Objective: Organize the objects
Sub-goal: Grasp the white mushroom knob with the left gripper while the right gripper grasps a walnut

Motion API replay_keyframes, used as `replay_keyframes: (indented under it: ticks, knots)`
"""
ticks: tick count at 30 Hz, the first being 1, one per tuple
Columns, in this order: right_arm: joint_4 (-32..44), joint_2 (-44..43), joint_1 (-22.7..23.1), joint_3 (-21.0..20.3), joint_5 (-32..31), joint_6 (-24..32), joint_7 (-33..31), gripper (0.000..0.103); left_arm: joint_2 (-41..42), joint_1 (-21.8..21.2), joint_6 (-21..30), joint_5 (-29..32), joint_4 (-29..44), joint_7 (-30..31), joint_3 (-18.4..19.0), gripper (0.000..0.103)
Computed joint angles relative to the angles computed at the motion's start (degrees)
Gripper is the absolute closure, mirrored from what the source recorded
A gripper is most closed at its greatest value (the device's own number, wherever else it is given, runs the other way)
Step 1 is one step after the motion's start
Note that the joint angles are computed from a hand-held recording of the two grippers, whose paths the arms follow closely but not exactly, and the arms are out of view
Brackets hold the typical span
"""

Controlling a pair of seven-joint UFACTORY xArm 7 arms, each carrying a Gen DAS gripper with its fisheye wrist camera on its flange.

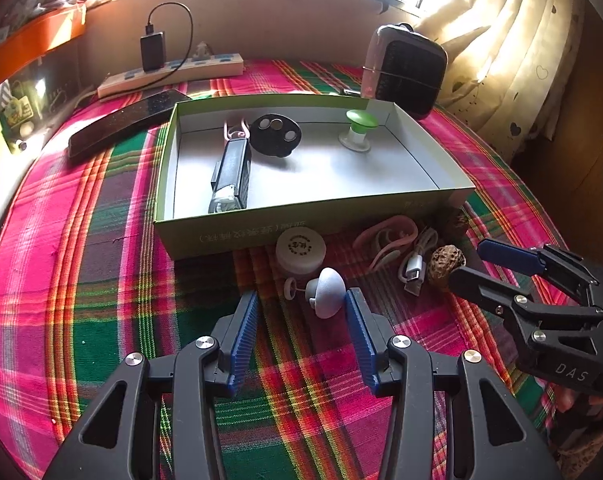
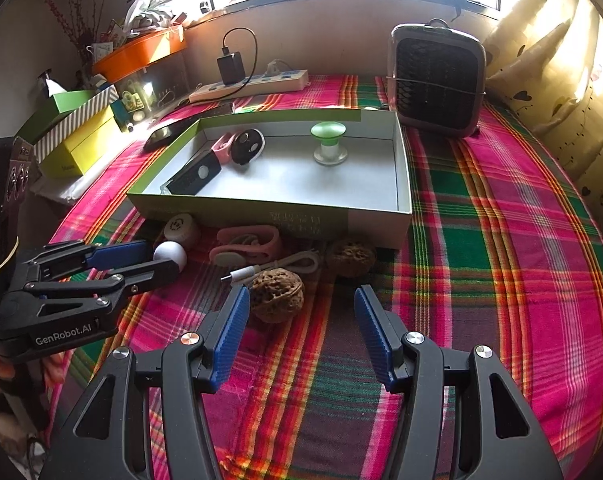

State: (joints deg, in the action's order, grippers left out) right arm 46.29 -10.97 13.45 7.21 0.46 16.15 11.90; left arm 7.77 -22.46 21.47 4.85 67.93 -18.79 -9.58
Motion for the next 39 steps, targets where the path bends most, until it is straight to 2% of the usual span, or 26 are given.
replay_keyframes:
  ticks: [18,27,35,39]
  knots:
    - [2.4,2.8,0.5,0.3,-0.8,1.7,-1.2,0.047,0.3,-0.2,0.2,0.5,0.4,-0.5,0.2,0.060]
    - [3.0,3.4,-0.3,1.2,-5.6,1.8,1.2,0.047,0.7,0.1,-0.2,-0.2,0.7,-0.5,0.2,0.060]
    - [2.7,3.2,0.1,0.7,-4.6,1.5,0.6,0.047,0.5,0.2,-0.7,-0.1,0.4,-0.7,0.3,0.062]
    - [2.4,3.0,0.5,0.6,-3.8,1.2,-0.3,0.055,0.3,0.4,-1.1,-1.5,-0.1,0.2,-0.1,0.069]
